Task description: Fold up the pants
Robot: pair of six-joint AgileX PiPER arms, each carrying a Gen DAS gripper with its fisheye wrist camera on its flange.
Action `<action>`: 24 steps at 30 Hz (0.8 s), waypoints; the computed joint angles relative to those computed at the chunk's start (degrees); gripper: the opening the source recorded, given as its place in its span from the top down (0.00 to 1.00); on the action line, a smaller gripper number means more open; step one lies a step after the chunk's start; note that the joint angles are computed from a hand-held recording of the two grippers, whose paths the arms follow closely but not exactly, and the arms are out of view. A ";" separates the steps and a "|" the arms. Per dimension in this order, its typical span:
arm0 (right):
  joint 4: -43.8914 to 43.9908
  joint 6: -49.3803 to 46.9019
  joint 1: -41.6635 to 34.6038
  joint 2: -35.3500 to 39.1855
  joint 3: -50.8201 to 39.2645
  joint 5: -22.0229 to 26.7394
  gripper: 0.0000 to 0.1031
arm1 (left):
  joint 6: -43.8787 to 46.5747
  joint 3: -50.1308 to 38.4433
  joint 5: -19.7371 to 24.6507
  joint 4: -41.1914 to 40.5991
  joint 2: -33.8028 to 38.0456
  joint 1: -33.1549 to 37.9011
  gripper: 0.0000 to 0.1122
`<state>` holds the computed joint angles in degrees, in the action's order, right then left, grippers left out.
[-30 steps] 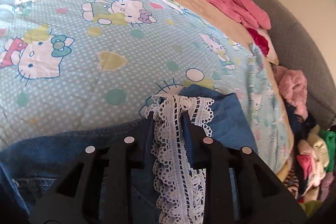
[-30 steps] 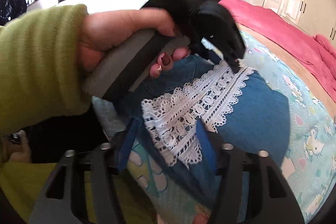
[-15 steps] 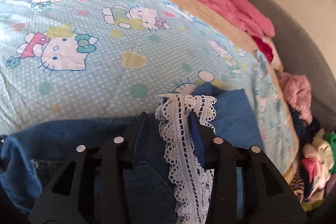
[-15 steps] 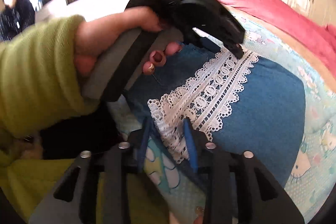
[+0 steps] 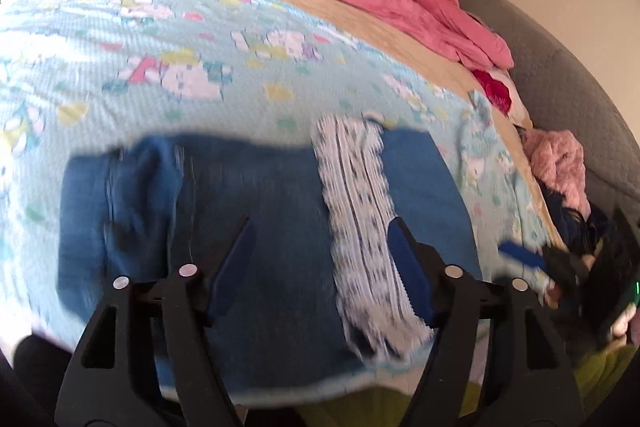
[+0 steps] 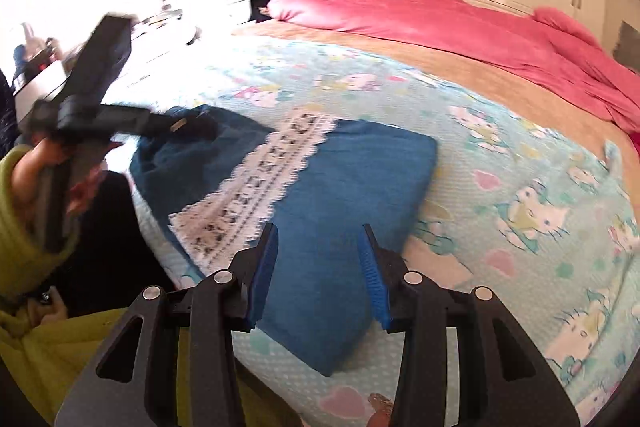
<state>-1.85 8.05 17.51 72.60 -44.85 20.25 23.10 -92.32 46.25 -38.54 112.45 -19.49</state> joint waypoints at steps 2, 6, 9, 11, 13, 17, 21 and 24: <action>-1.90 2.31 0.22 0.90 1.32 -2.05 0.61 | 1.24 3.79 0.07 -1.68 -1.89 -0.24 0.44; 4.32 -4.20 0.45 1.78 1.32 -1.97 0.61 | 1.53 9.39 -2.10 -1.07 -4.18 -2.49 0.44; 4.89 -4.95 1.86 4.31 0.38 -1.94 0.61 | -0.05 10.53 -3.93 1.74 -4.46 -5.05 0.50; 3.56 -3.43 2.49 6.32 -0.02 -1.39 0.61 | -2.77 11.04 -5.40 6.94 -5.06 -7.49 0.85; 0.01 0.29 2.49 8.26 -0.56 0.99 0.61 | -6.10 11.30 -6.10 12.09 -5.28 -9.09 0.88; 1.86 -1.86 0.35 7.44 2.54 0.34 0.63 | -9.18 12.71 -7.35 17.72 -5.59 -9.66 0.79; 2.54 -2.17 0.25 6.98 3.61 -0.65 0.62 | -8.85 12.61 -7.38 16.92 -5.21 -9.37 0.79; 5.21 -4.79 -0.10 5.25 3.40 0.56 0.60 | -9.26 13.40 -8.47 17.86 -6.39 -9.88 0.78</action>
